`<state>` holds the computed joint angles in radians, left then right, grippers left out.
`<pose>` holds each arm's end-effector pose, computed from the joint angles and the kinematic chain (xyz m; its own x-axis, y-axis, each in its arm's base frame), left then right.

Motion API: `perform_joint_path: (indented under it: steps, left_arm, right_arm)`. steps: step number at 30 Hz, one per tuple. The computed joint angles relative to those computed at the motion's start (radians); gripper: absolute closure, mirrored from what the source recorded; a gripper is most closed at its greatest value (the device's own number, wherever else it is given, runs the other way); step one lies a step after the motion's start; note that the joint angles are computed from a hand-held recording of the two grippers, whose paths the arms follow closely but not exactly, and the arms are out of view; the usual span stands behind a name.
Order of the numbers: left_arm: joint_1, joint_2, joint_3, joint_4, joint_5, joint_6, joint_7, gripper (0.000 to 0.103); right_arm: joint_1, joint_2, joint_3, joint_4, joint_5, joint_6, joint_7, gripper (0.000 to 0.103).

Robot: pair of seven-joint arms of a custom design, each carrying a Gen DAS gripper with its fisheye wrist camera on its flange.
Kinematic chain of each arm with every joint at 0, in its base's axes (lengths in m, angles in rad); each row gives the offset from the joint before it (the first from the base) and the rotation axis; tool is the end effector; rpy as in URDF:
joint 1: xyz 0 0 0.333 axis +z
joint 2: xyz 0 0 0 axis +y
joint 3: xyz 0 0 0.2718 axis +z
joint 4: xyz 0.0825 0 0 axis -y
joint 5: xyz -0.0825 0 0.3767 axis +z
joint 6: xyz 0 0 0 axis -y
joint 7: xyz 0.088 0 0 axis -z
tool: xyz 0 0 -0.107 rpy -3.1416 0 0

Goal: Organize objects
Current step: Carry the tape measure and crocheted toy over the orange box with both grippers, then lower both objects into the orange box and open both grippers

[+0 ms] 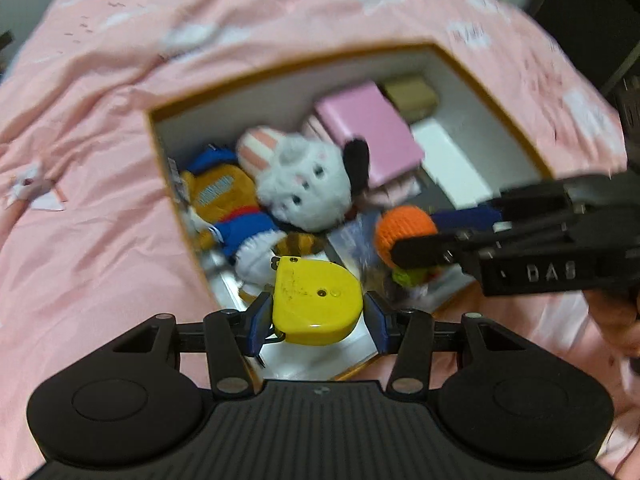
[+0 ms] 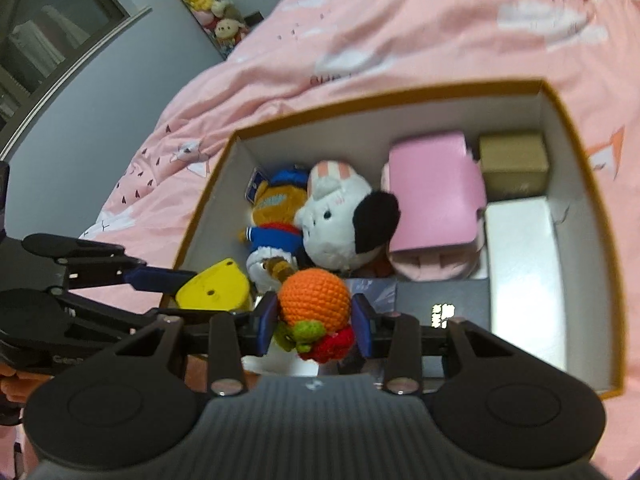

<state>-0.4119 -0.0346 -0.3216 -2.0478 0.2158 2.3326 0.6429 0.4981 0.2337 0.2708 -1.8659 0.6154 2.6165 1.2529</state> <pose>0.4223 -0.3773 0.4462 0.0478 -0.9922 0.1148 -0.9363 -0.0845 -0.3409 0.4730 0.4266 0.4107 0.6069 -0.6753 -0.4191 -0.7779 -0.3967 -0.4874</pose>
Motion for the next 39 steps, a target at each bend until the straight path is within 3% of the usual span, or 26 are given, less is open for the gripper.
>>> perform_joint_path:
  steps: [4,10,15,17,20,25,31,39]
  left_arm:
    - [-0.008,0.089,0.002,0.099,0.024,-0.1,0.085,0.047]
    - [-0.006,0.164,0.017,0.206,-0.05,-0.214,0.24,0.045]
    - [-0.006,0.182,0.025,0.23,-0.078,-0.247,0.282,0.042]
    - [-0.008,0.174,0.027,0.219,-0.076,-0.235,0.284,0.041]
    - [-0.01,0.159,0.027,0.197,-0.063,-0.216,0.28,0.03]
    - [-0.013,0.108,0.025,0.145,-0.033,-0.167,0.233,0.029]
    - [-0.003,-0.045,0.008,0.013,0.011,-0.078,0.145,0.029]
    - [0.014,-0.137,-0.023,-0.041,0.047,-0.102,0.022,0.029]
  right_arm:
    - [0.0,0.069,-0.012,0.077,-0.036,-0.075,0.066,0.061]
    - [-0.008,0.156,-0.007,0.188,-0.067,-0.173,0.136,0.061]
    - [-0.005,0.197,-0.003,0.24,-0.094,-0.211,0.171,0.061]
    - [-0.004,0.206,-0.003,0.251,-0.103,-0.222,0.185,0.061]
    - [-0.002,0.213,-0.004,0.26,-0.116,-0.232,0.197,0.061]
    - [0.0,0.218,-0.007,0.268,-0.135,-0.239,0.216,0.061]
    - [0.001,0.227,-0.002,0.288,-0.148,-0.242,0.209,0.061]
    - [0.065,0.254,-0.023,0.333,-0.269,-0.187,0.235,0.06]
